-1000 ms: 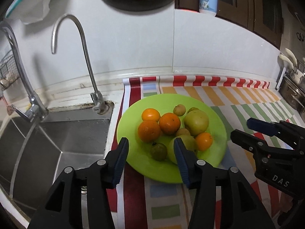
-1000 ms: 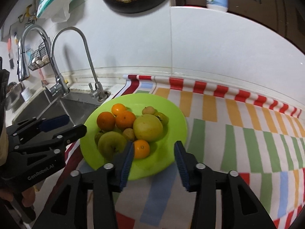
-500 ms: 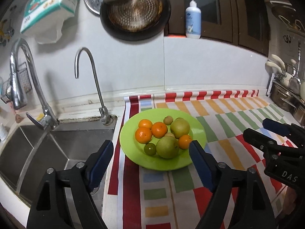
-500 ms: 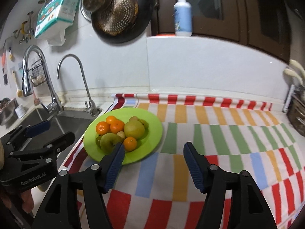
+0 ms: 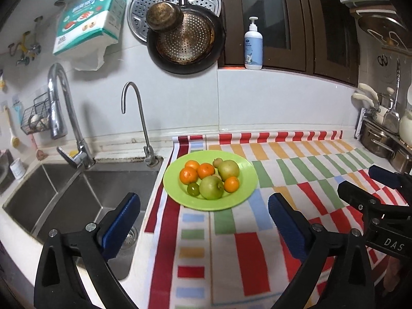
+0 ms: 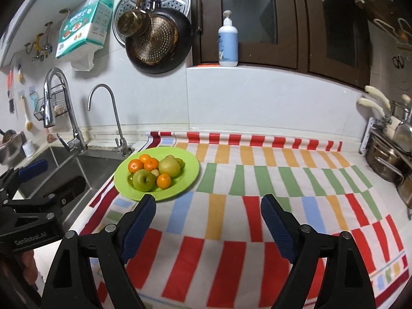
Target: Organize fruits
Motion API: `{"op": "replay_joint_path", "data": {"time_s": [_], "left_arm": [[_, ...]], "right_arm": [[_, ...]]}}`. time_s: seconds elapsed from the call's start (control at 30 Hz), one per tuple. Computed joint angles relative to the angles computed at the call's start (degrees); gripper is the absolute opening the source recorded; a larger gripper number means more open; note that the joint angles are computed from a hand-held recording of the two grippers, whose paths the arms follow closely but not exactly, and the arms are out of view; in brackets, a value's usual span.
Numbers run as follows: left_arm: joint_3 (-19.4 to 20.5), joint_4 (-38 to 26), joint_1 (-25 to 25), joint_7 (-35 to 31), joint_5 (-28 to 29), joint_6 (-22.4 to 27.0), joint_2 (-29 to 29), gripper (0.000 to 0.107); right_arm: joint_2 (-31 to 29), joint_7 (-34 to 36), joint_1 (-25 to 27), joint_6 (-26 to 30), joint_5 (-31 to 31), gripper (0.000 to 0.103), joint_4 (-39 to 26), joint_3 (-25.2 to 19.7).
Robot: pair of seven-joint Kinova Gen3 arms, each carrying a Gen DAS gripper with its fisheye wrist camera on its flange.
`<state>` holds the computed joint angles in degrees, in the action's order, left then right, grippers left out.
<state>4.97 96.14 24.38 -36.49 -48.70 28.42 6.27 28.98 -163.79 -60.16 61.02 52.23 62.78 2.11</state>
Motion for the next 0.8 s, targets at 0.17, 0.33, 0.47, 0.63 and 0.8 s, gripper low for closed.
{"op": "replay_joint_path", "data": {"time_s": [0.17, 0.33, 0.47, 0.63, 0.8], "left_arm": [[1.8, 2.1, 2.1, 6.5, -5.0, 3.4, -2.4, 0.103], [5.1, 4.0, 2.3, 10.7, -8.0, 6.5, -4.5, 0.103], [7.3, 5.0, 2.0, 12.3, -8.8, 8.1, -5.7, 0.103], [9.6, 6.4, 1.8, 13.8, -9.5, 9.8, -7.3, 0.103], [11.5, 7.6, 1.5, 15.9, -10.9, 11.1, -8.5, 0.103]], "right_arm": [[-3.3, -3.3, -1.8, 1.4, 2.3, 0.088, 4.5, -0.7], [-6.3, -6.6, -2.5, 2.9, 5.0, 0.089, 8.6, -3.1], [-7.9, -8.6, -2.8, 4.4, 7.2, 0.089, 10.9, -5.2], [-9.8, -10.4, -2.9, 5.9, 8.9, 0.089, 13.3, -7.5], [-11.0, -11.6, -2.9, 6.9, 10.1, 0.089, 14.8, -9.4]]}}
